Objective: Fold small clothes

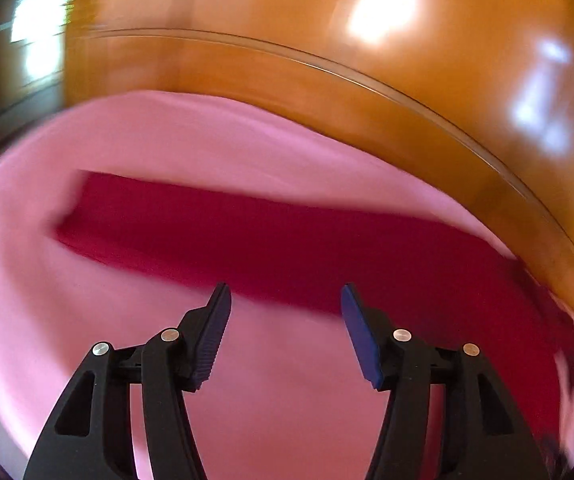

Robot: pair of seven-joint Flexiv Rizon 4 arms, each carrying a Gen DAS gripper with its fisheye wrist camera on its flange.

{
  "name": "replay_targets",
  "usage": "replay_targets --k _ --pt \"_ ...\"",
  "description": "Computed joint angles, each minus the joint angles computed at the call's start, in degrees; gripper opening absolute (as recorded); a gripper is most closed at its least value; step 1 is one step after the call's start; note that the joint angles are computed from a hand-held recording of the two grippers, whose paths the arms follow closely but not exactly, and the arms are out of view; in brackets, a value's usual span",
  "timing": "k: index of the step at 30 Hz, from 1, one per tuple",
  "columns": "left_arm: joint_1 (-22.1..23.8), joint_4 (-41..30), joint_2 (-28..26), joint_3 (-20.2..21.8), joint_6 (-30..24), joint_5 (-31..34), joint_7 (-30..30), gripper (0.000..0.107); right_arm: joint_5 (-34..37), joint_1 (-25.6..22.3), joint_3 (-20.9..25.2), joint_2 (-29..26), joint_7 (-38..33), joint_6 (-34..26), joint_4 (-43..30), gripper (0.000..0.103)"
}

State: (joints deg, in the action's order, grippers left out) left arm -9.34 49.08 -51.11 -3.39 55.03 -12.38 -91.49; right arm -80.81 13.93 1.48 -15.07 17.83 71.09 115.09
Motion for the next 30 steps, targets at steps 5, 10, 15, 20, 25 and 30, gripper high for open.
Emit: replay_targets --k 5,10,15,20,25,30 --pt "-1.18 13.77 5.30 -11.70 3.75 -5.92 16.30 0.056 0.88 -5.21 -0.20 9.39 7.58 -9.69 7.89 0.065" --pt "-5.70 16.86 5.58 -9.99 3.33 -6.38 20.90 0.065 6.23 -10.64 -1.12 9.64 2.22 -15.47 8.41 0.055" --pt "-7.75 18.90 5.63 -7.36 7.18 -3.85 22.93 0.072 11.66 -13.45 -3.06 3.69 -6.60 -11.98 4.19 0.045" --pt "-8.97 16.56 4.25 -6.28 6.42 -3.15 22.42 0.080 12.69 -13.43 -5.21 3.13 -9.46 -13.97 2.48 0.006" --pt "-8.24 16.91 4.11 -7.22 6.76 -4.10 23.39 0.080 5.94 -15.78 -3.80 11.11 -7.53 -13.96 5.65 0.006" --pt "-8.05 16.99 4.25 -7.51 6.37 -4.68 23.65 0.080 2.39 -18.57 -0.54 20.00 -8.67 -16.75 7.92 0.006"
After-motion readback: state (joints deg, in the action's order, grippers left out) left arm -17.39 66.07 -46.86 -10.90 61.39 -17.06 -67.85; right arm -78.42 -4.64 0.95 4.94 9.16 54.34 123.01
